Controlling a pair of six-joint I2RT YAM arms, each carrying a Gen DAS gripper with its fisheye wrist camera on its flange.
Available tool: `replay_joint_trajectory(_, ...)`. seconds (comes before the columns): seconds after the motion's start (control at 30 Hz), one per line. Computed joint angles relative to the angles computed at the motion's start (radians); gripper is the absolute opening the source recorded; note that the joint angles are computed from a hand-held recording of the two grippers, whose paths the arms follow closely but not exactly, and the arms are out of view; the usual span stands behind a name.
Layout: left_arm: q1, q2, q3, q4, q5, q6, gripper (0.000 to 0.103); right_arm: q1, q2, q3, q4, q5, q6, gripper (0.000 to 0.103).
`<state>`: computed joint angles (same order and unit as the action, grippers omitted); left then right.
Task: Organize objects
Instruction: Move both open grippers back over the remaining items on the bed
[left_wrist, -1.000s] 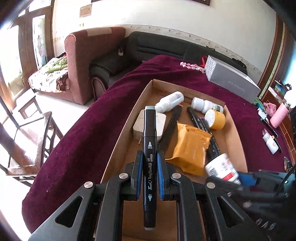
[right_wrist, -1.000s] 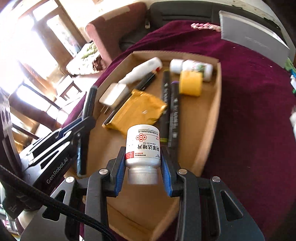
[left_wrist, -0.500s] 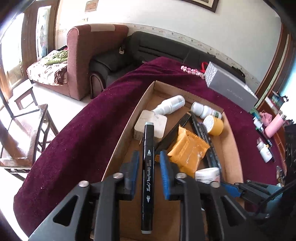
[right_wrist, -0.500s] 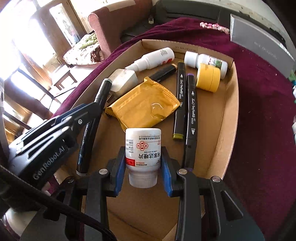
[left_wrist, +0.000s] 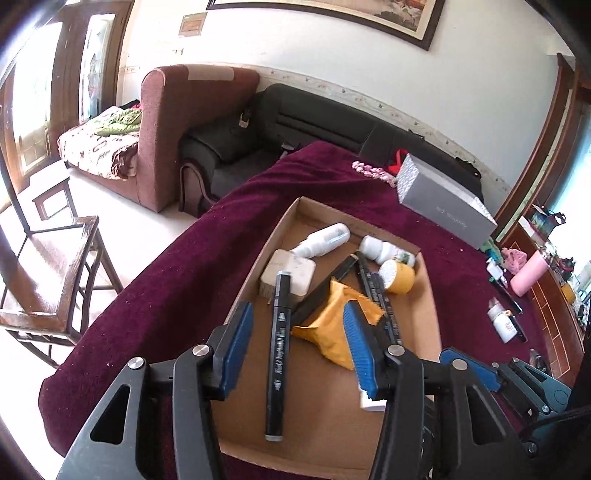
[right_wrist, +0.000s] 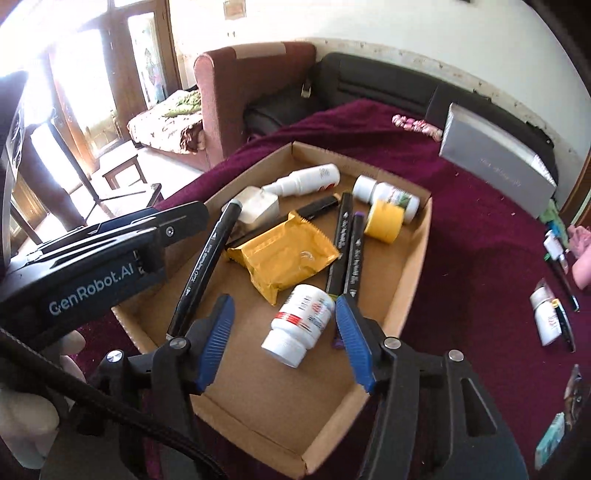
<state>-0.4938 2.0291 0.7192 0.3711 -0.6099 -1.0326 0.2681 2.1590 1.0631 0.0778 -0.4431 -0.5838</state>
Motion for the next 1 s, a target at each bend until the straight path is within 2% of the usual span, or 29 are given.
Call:
replay_joint_trajectory(0.13,-0.045,-0.015,0.044,-0.053,-0.033,0.002,0.049,-0.05,-0.038,-0.031,0.031,-0.034,0.0,0.059)
replay_joint_trajectory(0.3,-0.105,0.003,0.144,-0.14,-0.064,0.012,0.05,-0.134,-0.069,-0.049,0.065,-0.067,0.015,0.065)
replay_joint_trajectory(0.77,-0.221,0.147,0.512,-0.386,-0.098,0.08,0.049,-0.336,-0.031,0.024,0.085,-0.124,0.028,0.066)
replay_joint_trajectory(1.0,-0.252,0.276,0.756,-0.514,-0.09,0.124,0.049,-0.431,0.018,0.112,0.055,-0.157,0.032,0.072)
